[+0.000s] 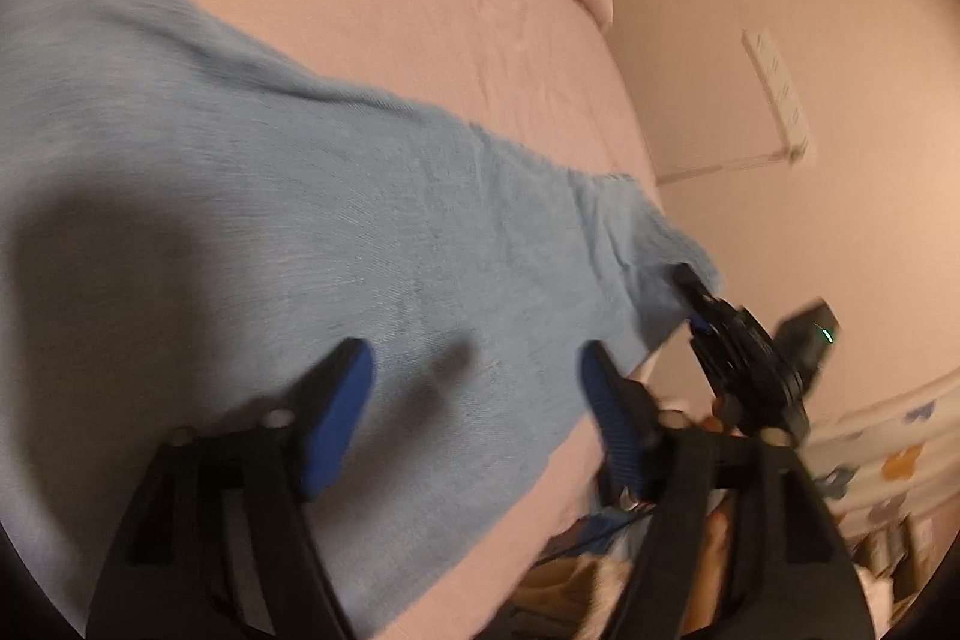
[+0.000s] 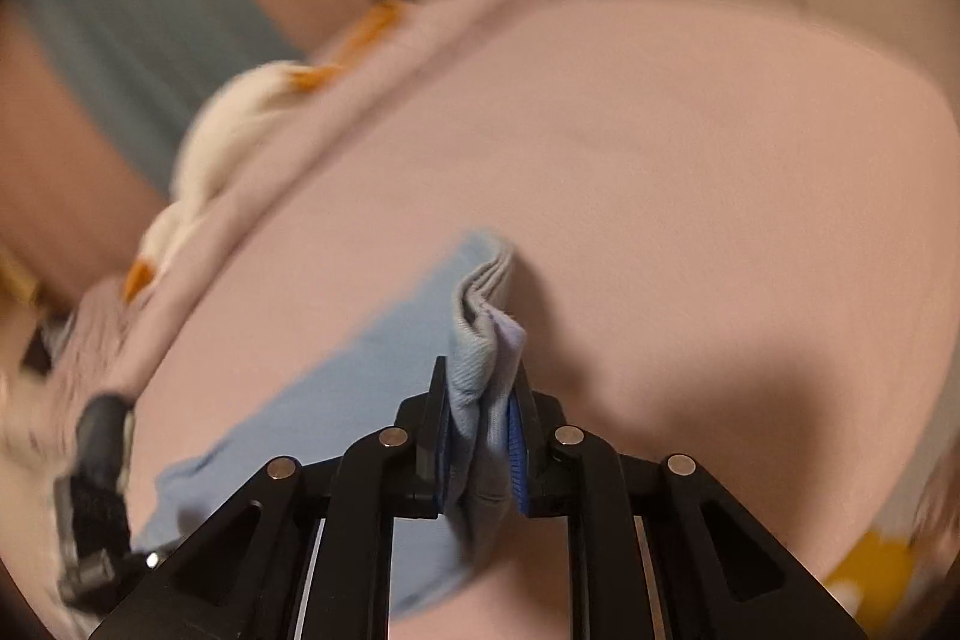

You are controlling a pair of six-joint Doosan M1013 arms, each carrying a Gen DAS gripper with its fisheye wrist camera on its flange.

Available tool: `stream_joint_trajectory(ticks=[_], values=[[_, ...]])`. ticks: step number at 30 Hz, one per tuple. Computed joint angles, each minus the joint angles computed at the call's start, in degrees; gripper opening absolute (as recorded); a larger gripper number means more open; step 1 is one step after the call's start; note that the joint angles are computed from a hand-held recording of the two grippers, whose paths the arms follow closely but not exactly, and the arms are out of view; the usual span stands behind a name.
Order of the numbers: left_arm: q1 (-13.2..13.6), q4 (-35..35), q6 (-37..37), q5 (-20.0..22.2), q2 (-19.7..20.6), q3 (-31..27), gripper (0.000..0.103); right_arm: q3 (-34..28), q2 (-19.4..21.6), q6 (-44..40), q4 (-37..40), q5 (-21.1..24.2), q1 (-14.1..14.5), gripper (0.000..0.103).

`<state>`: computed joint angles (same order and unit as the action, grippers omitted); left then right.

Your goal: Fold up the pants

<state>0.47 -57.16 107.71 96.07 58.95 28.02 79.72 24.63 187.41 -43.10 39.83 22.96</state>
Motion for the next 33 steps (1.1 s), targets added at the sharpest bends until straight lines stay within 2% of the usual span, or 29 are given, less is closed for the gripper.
stream_joint_trajectory(ticks=[1, 3, 5, 8, 13, 14, 15, 16, 17, 18, 19, 22, 26, 29, 31, 32, 33], values=[[0.49, -1.56, -1.1, -1.09, -0.66, 1.55, 0.091, -2.12, 0.68, -2.81, -1.94, 0.81, 0.9, 0.017], [1.68, -5.99, -4.04, -2.72, -1.51, 3.81, 0.097, -5.15, 1.67, -8.41, -3.82, -0.04, 2.34, 0.017], [2.53, -10.19, -4.13, -3.38, -2.08, 5.26, 0.097, -8.17, 3.26, -15.57, -2.55, -2.46, 3.55, 0.017], [3.32, -14.94, -3.83, -3.79, -2.6, 6.86, 0.103, -14.55, 7.46, -28.07, 2.04, -1.38, 5.62, 0.017], [4.16, -16.83, -8.65, -2.22, -1.32, 6.72, 0.1, -21.31, 12.71, -41.55, 5.14, -0.16, 8.93, 0.017], [4.49, -17.3, -10.01, -2.57, -1.17, 7.06, 0.097, -23.2, 14.0, -45.37, 7.47, 1.02, 9.38, 0.017], [4.87, -17.97, -11.2, -3.2, -1.15, 7.83, 0.083, -24.22, 14.76, -47.9, 8.56, 2.35, 9.87, 0.017], [5.23, -18.59, -11.81, -3.53, -0.92, 7.97, 0.064, -26.26, 15.94, -50.35, 9.46, 3.96, 10.12, 0.017], [5.61, -17.98, -11.42, -4.23, -0.95, 8.13, 0.053, -27.46, 16.68, -51.96, 9.59, 5.14, 10.54, 0.017], [5.69, -16.23, -10.7, -4.9, -1.0, 7.61, 0.031, -28.77, 17.5, -53.34, 9.68, 5.86, 10.9, 0.017], [5.95, -14.99, -9.53, -5.16, -0.93, 6.88, 0.025, -30.16, 18.31, -54.56, 9.87, 6.17, 11.15, 0.017], [7.16, -13.36, -6.46, -7.36, -1.74, 6.67, 0.016, -32.27, 19.69, -56.67, 7.51, 7.36, 12.22, 0.017], [7.82, -9.64, -3.86, -8.62, -2.48, 6.38, 0.016, -34.66, 21.0, -59.35, 7.0, 7.91, 12.92, 0.017], [7.65, -0.7, -4.33, -9.25, -2.48, 5.56, 0.023, -38.8, 23.38, -64.18, 12.0, 11.83, 12.61, 0.02], [7.88, 0.87, -4.18, -9.69, -2.52, 5.91, 0.023, -40.94, 24.71, -68.42, 18.0, 14.97, 11.86, 0.025], [8.21, 0.88, -3.77, -10.39, -3.04, 6.8, 0.023, -40.42, 24.43, -69.65, 21.4, 14.97, 11.32, 0.033], [8.49, 1.33, -2.95, -11.16, -3.36, 7.53, 0.025, -38.64, 23.46, -70.1, 24.65, 13.18, 10.75, 0.037]])
